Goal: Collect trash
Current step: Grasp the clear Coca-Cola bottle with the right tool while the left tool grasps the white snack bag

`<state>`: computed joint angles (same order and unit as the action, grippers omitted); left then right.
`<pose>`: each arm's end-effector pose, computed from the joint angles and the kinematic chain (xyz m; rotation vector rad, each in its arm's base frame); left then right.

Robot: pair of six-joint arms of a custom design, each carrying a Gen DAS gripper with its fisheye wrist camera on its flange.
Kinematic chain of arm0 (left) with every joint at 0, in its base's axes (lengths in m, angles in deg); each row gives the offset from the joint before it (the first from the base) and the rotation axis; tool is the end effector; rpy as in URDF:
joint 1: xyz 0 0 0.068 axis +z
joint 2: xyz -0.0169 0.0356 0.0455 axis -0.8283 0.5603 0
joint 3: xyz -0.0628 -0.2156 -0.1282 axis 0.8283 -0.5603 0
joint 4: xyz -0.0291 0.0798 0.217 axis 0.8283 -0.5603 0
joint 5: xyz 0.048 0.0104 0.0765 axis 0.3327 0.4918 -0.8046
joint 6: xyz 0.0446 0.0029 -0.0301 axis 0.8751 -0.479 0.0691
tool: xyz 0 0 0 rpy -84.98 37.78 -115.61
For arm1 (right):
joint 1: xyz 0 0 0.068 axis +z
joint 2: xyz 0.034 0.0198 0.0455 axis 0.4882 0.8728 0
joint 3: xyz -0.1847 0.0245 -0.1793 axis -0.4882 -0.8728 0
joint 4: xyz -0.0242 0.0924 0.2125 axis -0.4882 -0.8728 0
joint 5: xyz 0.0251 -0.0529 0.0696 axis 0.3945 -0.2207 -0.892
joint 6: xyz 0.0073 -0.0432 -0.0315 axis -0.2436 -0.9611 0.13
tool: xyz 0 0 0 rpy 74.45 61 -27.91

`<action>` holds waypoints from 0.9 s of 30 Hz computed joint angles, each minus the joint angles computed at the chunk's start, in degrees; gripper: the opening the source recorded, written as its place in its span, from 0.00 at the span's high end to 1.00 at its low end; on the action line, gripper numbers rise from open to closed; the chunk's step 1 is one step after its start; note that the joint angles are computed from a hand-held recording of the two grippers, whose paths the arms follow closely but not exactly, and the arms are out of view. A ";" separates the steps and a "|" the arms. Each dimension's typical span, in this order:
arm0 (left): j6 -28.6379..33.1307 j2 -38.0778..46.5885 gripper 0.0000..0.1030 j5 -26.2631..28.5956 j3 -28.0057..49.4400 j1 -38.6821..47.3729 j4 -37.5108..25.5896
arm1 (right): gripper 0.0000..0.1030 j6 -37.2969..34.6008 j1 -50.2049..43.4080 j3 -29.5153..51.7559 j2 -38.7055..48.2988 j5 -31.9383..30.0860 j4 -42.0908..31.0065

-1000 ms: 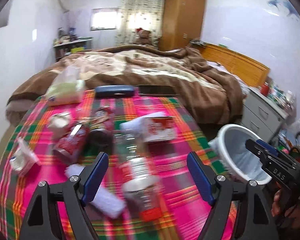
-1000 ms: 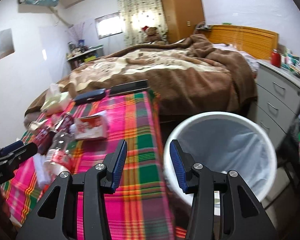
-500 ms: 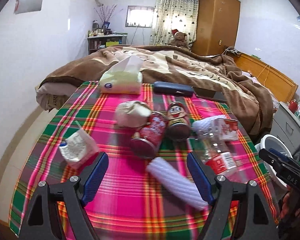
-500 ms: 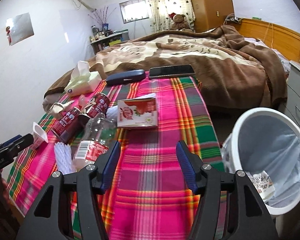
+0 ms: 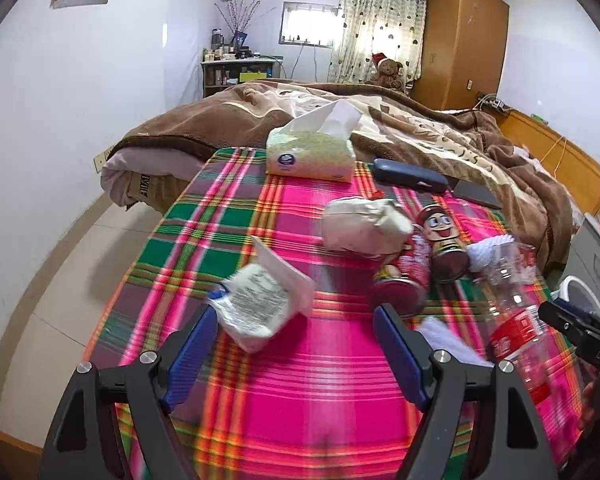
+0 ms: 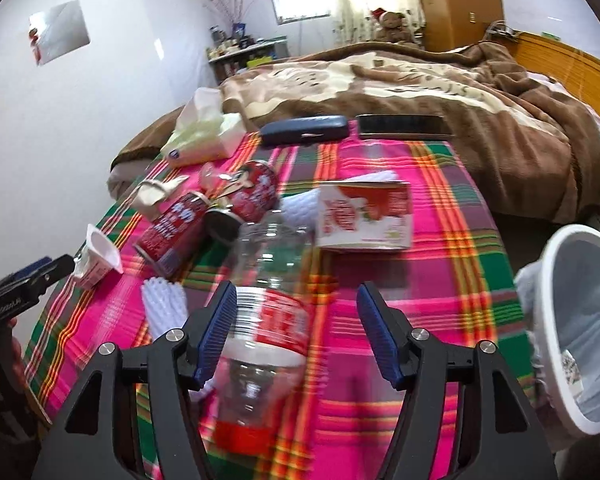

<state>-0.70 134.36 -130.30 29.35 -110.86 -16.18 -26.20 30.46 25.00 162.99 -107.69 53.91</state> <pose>0.1842 -0.2170 0.1538 -0.7267 2.2108 0.2114 0.3801 0.0284 0.1351 -0.7400 2.3022 0.5911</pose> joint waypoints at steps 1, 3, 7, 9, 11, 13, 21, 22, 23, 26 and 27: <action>-0.05 -0.47 0.22 -0.20 -0.70 0.48 -0.68 | 0.35 -0.20 0.37 -0.05 -0.07 0.48 -0.13; 3.02 -2.37 0.22 -0.11 -3.28 1.89 1.46 | 0.29 0.00 1.68 -0.19 -0.06 1.99 0.37; 9.96 -4.33 0.21 1.57 -6.50 5.24 4.79 | 0.28 1.25 3.77 0.70 0.77 5.80 0.30; 16.45 -4.53 0.19 2.19 -8.23 7.06 7.99 | 0.28 1.83 4.30 1.47 1.44 6.99 -0.17; 21.04 -4.75 0.19 5.13 -9.82 9.89 11.17 | 0.28 2.61 4.79 1.92 2.05 8.15 -0.32; 24.66 -4.97 0.19 8.40 -11.71 12.22 15.58 | 0.28 3.01 5.12 2.81 2.82 8.86 -1.46; 28.53 -3.55 0.19 14.36 -13.33 12.43 24.89 | 0.29 3.83 5.22 3.44 3.33 11.70 -2.26; 29.58 -3.56 0.19 15.13 -13.58 11.96 26.61 | 0.29 3.71 5.31 3.57 3.43 12.15 -2.28; 30.39 -3.72 0.19 15.71 -13.86 11.78 27.71 | 0.29 3.59 5.37 3.48 3.38 12.73 -2.11; 32.59 -3.92 0.19 16.74 -13.62 11.54 29.00 | 0.29 4.29 5.25 3.17 3.28 13.02 -1.46; 32.28 -3.44 0.19 15.99 -12.60 11.75 27.32 | 0.29 4.50 5.21 3.36 3.43 12.90 -1.60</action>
